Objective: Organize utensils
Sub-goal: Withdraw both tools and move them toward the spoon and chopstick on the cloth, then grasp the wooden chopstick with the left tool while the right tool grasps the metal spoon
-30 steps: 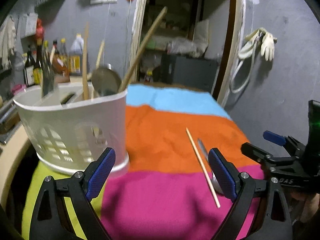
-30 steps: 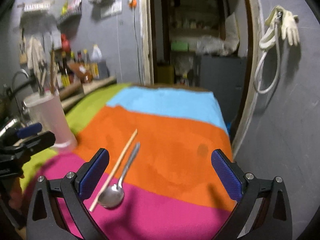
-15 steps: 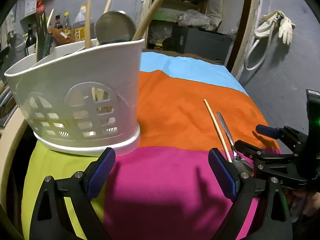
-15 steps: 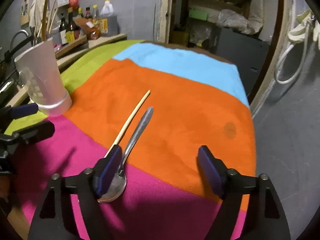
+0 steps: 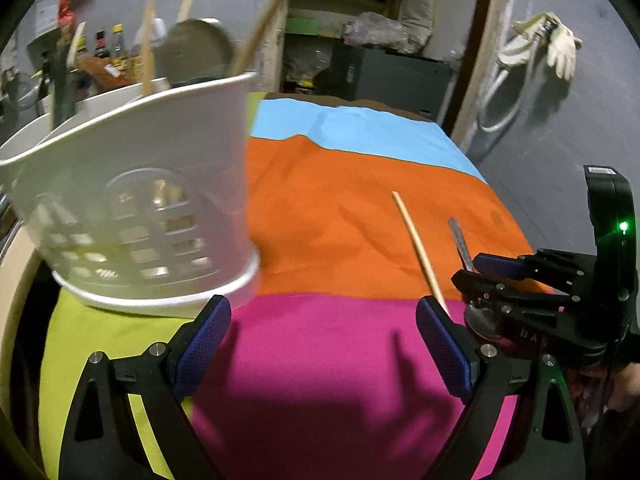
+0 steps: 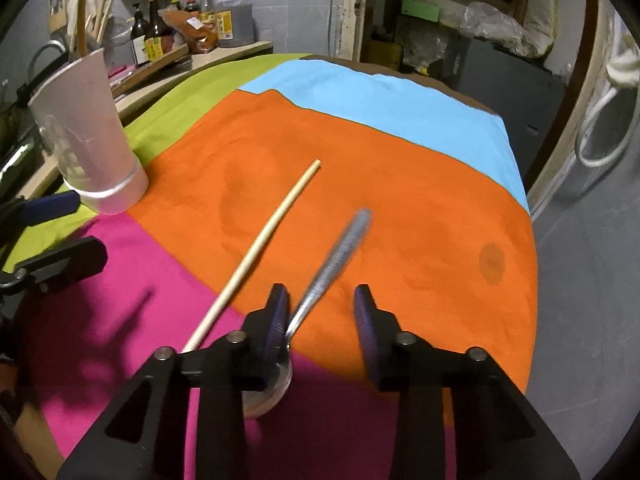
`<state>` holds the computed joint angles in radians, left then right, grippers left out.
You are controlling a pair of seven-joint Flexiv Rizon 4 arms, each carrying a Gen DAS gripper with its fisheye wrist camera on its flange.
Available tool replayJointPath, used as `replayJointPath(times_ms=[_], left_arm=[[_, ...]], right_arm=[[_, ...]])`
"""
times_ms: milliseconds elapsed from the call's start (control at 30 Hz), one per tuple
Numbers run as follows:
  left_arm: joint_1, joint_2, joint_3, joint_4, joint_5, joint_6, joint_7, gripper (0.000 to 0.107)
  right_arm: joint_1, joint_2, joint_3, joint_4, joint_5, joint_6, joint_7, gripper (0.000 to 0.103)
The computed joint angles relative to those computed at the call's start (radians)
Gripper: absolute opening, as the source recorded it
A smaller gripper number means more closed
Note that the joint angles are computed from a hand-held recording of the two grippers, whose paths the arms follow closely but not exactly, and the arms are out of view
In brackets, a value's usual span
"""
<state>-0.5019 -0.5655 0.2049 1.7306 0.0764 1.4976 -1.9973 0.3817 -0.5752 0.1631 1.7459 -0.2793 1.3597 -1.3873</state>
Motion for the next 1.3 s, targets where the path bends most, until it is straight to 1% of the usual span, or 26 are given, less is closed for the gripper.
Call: replayJointPath(times_ms=[100, 167, 233, 267, 300, 367, 400, 467, 533, 600, 667, 767, 800, 833, 867, 933, 967, 1033, 1133, 1267, 1300], left_arm=[[0.047, -0.007, -0.074, -0.016, -0.015, -0.008, 0.064, 0.089], [0.08, -0.015, -0.125, -0.031, -0.035, -0.02, 0.115, 0.083], [0.111, -0.028, -0.174, -0.052, -0.063, -0.037, 0.167, 0.079], [0.124, -0.036, -0.194, -0.064, -0.079, -0.05, 0.189, 0.073], [0.139, -0.046, -0.218, -0.079, -0.098, -0.068, 0.215, 0.069], [0.172, -0.062, -0.267, -0.1, -0.137, -0.1, 0.267, 0.055], [0.189, -0.072, -0.293, -0.115, -0.16, -0.122, 0.296, 0.052], [0.205, -0.095, -0.321, -0.149, -0.197, -0.161, 0.339, 0.042], [0.209, -0.112, -0.331, -0.18, -0.227, -0.202, 0.366, 0.034], [0.208, -0.128, -0.332, -0.211, -0.249, -0.234, 0.382, 0.031], [0.202, -0.134, -0.326, -0.228, -0.265, -0.261, 0.385, 0.024], [0.198, -0.148, -0.32, -0.27, -0.282, -0.323, 0.385, 0.023], [0.196, -0.15, -0.318, -0.276, -0.286, -0.333, 0.382, 0.022], [0.192, -0.151, -0.312, -0.284, -0.286, -0.345, 0.377, 0.017], [0.188, -0.152, -0.306, -0.291, -0.285, -0.362, 0.371, 0.01], [0.18, -0.152, -0.295, -0.298, -0.279, -0.376, 0.355, 0.006], [0.18, -0.149, -0.297, -0.292, -0.278, -0.372, 0.353, 0.005], [0.183, -0.139, -0.304, -0.275, -0.28, -0.364, 0.352, 0.002], [0.184, -0.124, -0.311, -0.246, -0.283, -0.338, 0.352, 0.002], [0.172, -0.086, -0.305, -0.18, -0.268, -0.252, 0.347, 0.002], [0.172, -0.072, -0.307, -0.154, -0.264, -0.217, 0.348, 0.002]], right_arm=[[-0.027, 0.011, 0.019, 0.012, 0.022, -0.002, -0.015, 0.021], [-0.063, 0.016, 0.054, 0.013, 0.058, -0.011, -0.036, 0.016], [-0.094, 0.017, 0.088, 0.01, 0.098, -0.02, -0.059, 0.014], [-0.109, 0.019, 0.102, 0.01, 0.118, -0.022, -0.072, 0.013], [-0.111, 0.021, 0.103, 0.012, 0.127, -0.021, -0.078, 0.013], [-0.116, 0.026, 0.106, 0.018, 0.141, -0.019, -0.094, 0.012], [-0.123, 0.025, 0.114, 0.013, 0.153, -0.025, -0.103, 0.012], [-0.139, 0.02, 0.135, -0.005, 0.183, -0.047, -0.121, 0.012], [-0.144, 0.014, 0.144, -0.026, 0.207, -0.072, -0.134, 0.012], [-0.142, 0.005, 0.145, -0.054, 0.222, -0.103, -0.146, 0.012], [-0.144, -0.003, 0.15, -0.08, 0.245, -0.133, -0.157, 0.012], [-0.144, -0.018, 0.154, -0.128, 0.281, -0.188, -0.169, 0.013], [-0.137, -0.019, 0.146, -0.134, 0.282, -0.194, -0.173, 0.013], [-0.127, -0.018, 0.135, -0.133, 0.279, -0.197, -0.174, 0.013], [-0.104, -0.013, 0.11, -0.129, 0.256, -0.2, -0.166, 0.013], [-0.072, -0.005, 0.073, -0.113, 0.219, -0.194, -0.154, 0.012], [-0.05, 0.001, 0.048, -0.099, 0.186, -0.186, -0.144, 0.012], [-0.031, 0.005, 0.024, -0.084, 0.15, -0.173, -0.126, 0.01], [-0.03, 0.006, 0.016, -0.071, 0.132, -0.155, -0.101, 0.006], [-0.029, 0.011, 0.009, -0.033, 0.111, -0.085, -0.081, 0.006], [-0.026, 0.013, 0.005, -0.023, 0.102, -0.067, -0.075, 0.006]])
